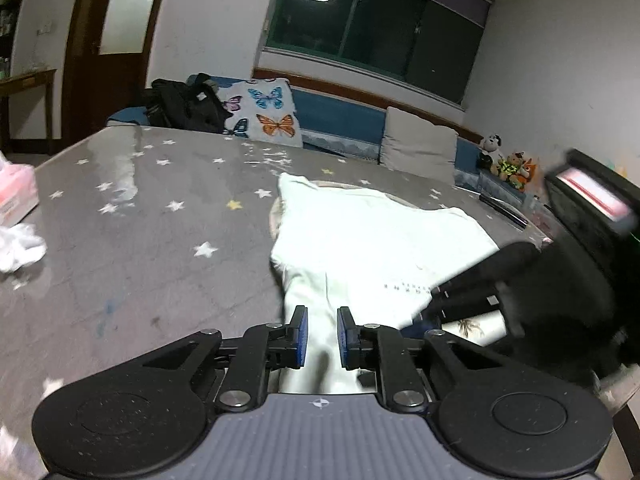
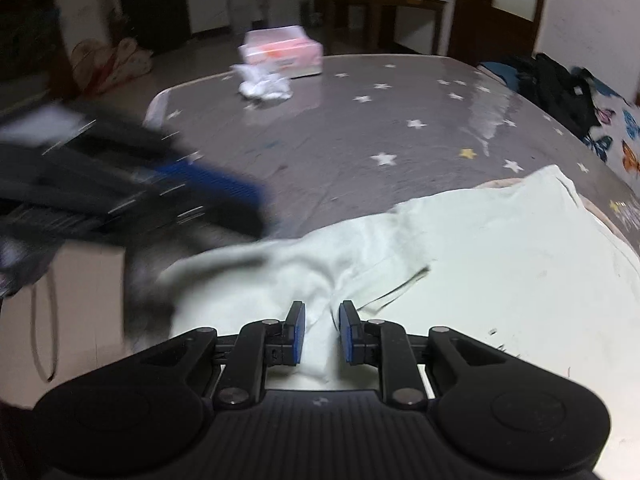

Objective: Fold clothes

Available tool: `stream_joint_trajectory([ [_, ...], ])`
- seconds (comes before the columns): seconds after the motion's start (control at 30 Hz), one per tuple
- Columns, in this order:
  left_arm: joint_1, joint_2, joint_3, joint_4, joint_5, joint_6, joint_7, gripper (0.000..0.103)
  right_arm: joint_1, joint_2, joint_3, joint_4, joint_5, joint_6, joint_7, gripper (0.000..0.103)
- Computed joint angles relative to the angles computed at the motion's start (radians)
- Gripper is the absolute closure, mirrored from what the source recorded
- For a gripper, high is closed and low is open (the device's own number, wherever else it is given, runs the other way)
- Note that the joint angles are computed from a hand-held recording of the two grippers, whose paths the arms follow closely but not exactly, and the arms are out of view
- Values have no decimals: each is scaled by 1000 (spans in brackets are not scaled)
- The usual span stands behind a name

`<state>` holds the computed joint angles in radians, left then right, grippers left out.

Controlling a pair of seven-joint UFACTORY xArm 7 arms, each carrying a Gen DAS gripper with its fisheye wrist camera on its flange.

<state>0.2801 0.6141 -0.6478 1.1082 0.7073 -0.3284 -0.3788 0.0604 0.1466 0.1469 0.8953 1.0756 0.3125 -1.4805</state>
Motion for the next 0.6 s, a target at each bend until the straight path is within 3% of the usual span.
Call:
stream_joint_trajectory([
  [0.07, -24, 37, 2, 49, 1, 37, 26, 86, 8, -24, 9, -30, 12, -18, -30, 82],
  [0.13, -86, 47, 47, 79, -39, 71, 71, 86, 16, -53, 5, -59, 23, -17, -57, 80],
  [0.23, -119, 46, 80, 73, -82, 85, 118, 86, 21, -111, -25, -105, 45, 12, -61, 78],
  [0.37, -116, 31, 83, 43, -137, 88, 160, 74, 21, -206, -91, -186, 54, 26, -18, 75],
  [0.5, -105, -13, 74, -14, -182, 66, 205, 74, 12, -317, -163, -304, 27, -18, 72, 73],
  [0.6, -61, -46, 34, -62, -154, 46, 239, 74, 6, -408, -216, -394, 7, -51, 136, 73],
])
